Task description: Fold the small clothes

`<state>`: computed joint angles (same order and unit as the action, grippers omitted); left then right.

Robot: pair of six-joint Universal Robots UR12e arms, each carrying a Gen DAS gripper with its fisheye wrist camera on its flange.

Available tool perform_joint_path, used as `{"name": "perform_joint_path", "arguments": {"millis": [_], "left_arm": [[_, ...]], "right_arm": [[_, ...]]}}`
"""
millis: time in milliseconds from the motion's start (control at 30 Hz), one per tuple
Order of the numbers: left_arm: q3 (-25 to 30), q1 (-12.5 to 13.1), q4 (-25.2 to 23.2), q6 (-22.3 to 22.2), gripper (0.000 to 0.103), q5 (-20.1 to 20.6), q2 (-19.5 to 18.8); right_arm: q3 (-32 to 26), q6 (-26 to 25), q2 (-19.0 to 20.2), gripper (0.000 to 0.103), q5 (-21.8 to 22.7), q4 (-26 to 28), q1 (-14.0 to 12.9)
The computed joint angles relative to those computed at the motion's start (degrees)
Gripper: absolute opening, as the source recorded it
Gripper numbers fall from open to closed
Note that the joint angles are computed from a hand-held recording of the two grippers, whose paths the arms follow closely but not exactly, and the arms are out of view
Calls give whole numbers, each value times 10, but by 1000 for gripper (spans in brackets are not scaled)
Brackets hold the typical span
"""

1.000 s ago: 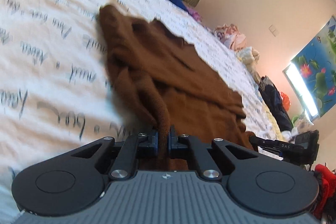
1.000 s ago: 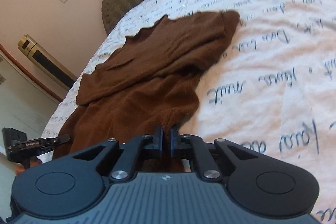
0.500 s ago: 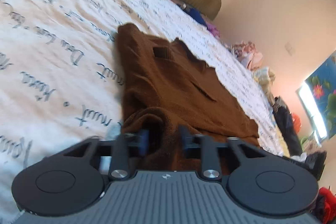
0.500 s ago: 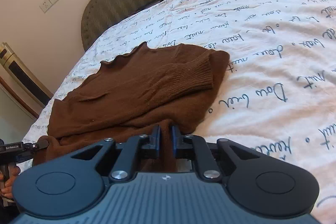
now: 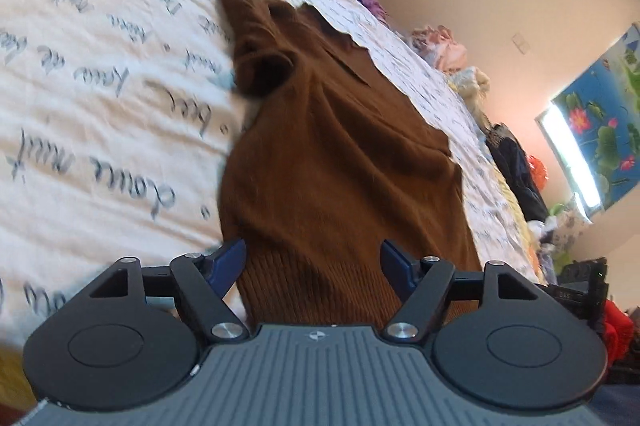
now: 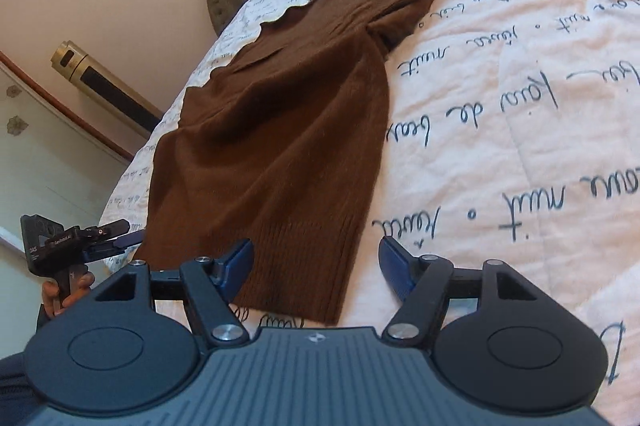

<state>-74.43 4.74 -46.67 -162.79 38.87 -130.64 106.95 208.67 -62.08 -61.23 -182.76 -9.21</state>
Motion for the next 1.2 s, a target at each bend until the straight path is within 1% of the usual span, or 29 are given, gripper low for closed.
{"name": "perform_joint_path", "arguments": {"millis": [67,133,167,200,233,267,300,333,367,400,433,467,500,533,567,600,633,667,733,800,833,867,900,967,1033,1100,1133,1167,1200], "left_arm": [[-7,0,-12,14,70,-19,2],[-14,-1,-12,21,69,-38,2],[-20,-1,-3,20,69,-44,2],[-25,-2,11,16,69,-50,1],[-28,-2,24,9,66,-61,-2],[-27,-1,22,3,54,-70,-4],[-21,-2,7,-3,44,-72,-8],[-20,-3,5,-9,23,-65,-9],[-23,-4,15,-19,6,-48,-9],[-25,-3,17,-27,7,-42,-8],[-29,-1,21,-34,7,-47,-5],[-36,1,46,-38,7,-45,0],[-45,2,76,-40,8,-31,7],[-51,1,98,-34,15,-9,14],[-53,1,95,-16,39,3,19],[-50,2,82,-2,53,8,20],[-50,2,85,-1,75,11,20],[-50,3,90,1,82,10,18],[-49,2,98,2,79,24,18],[-58,5,144,-22,80,29,18],[-58,9,152,-30,82,20,16],[-53,10,140,-30,82,10,13],[-46,10,117,-22,82,3,10],[-34,4,72,17,84,-8,5],[-31,-3,72,33,89,-12,3],[-22,-6,33,50,89,-45,-4],[-21,-8,24,51,89,-57,-6],[-24,-10,26,52,88,-64,-6],[-29,-12,37,47,86,-63,-5]], "right_arm": [[2,2,4,69,18,-9,2],[-5,-5,10,69,8,-12,10],[-10,-13,13,69,3,-15,13],[-15,-17,17,65,3,-17,15],[-21,-22,21,57,9,-15,16],[-26,-25,25,51,13,-13,17],[-35,-26,30,39,11,-6,20],[-43,-28,35,27,8,2,22],[-47,-32,37,22,4,8,24],[-48,-34,37,15,-1,12,26],[-49,-33,36,13,-5,14,27],[-48,-32,35,13,-8,14,27],[-45,-32,33,13,-9,13,27],[-43,-33,32,13,-10,13,27],[-42,-35,32,13,-12,11,27],[-41,-31,32,13,-10,7,27],[-40,-26,33,13,-5,5,25],[-38,-13,34,13,3,0,22],[-36,13,38,13,27,-7,15],[-32,29,37,13,42,-11,9],[-29,31,36,13,45,-12,7],[-27,30,35,13,49,-12,6],[-26,25,35,13,56,-7,4],[-27,31,36,13,60,-8,3],[-26,26,37,13,68,-10,1],[-29,32,43,13,78,-18,1],[-32,35,47,13,87,-21,1],[-35,38,50,13,91,-21,1],[-37,38,51,13,93,-21,2]]}}
